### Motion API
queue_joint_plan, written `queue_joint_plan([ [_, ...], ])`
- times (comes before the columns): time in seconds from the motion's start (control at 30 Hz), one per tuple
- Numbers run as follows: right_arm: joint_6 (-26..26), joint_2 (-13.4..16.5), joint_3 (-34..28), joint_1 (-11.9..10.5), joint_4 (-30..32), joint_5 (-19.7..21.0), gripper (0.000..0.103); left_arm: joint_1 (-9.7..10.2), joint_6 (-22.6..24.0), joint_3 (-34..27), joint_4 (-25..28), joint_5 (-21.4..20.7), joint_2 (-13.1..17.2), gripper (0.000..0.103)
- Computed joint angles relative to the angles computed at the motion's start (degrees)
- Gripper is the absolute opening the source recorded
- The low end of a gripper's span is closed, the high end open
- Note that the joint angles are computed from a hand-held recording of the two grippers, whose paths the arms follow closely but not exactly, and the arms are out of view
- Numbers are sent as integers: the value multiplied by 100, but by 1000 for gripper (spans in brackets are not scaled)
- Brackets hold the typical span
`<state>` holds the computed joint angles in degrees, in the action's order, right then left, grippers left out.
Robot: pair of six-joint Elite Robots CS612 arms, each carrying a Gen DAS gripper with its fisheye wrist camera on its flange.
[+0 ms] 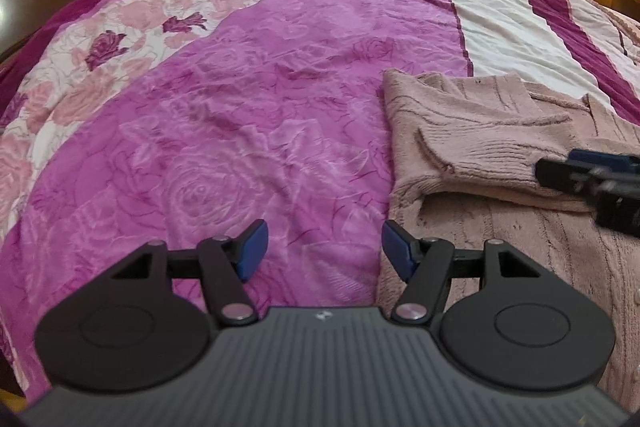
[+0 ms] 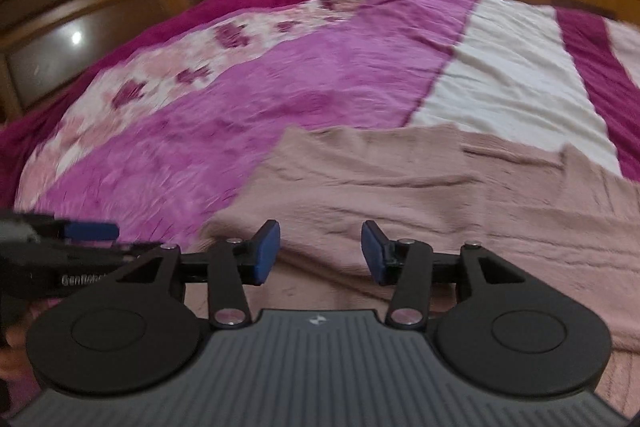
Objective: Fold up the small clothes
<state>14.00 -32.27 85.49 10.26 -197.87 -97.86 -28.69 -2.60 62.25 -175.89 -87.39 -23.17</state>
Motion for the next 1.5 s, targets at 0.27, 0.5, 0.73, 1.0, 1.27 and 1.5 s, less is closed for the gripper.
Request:
queue_joint_plan([
  [0.27,-645,209,-440,169,269,6,54,41,-145,35,33,-58,-15,65],
  [0.5,-625,385,-788,178,644,-93,54,84,-255,61,-28,-182,-20,65],
  [0.73,-64,430,-779,121,435,-39,37,90,-260,30,14,-183,-5,65],
  [1.0,821,398,-602,-17,-17,245,10,73,-209,60,-18,-207,-15,65],
  [1.27,1797,328,-349,-158,-745,377,9,57,-189,107,-122,-234,-47,65],
  [1.5,2327,146,72,-289,-1361,-49,9,22,-133,114,-155,-243,-70,65],
])
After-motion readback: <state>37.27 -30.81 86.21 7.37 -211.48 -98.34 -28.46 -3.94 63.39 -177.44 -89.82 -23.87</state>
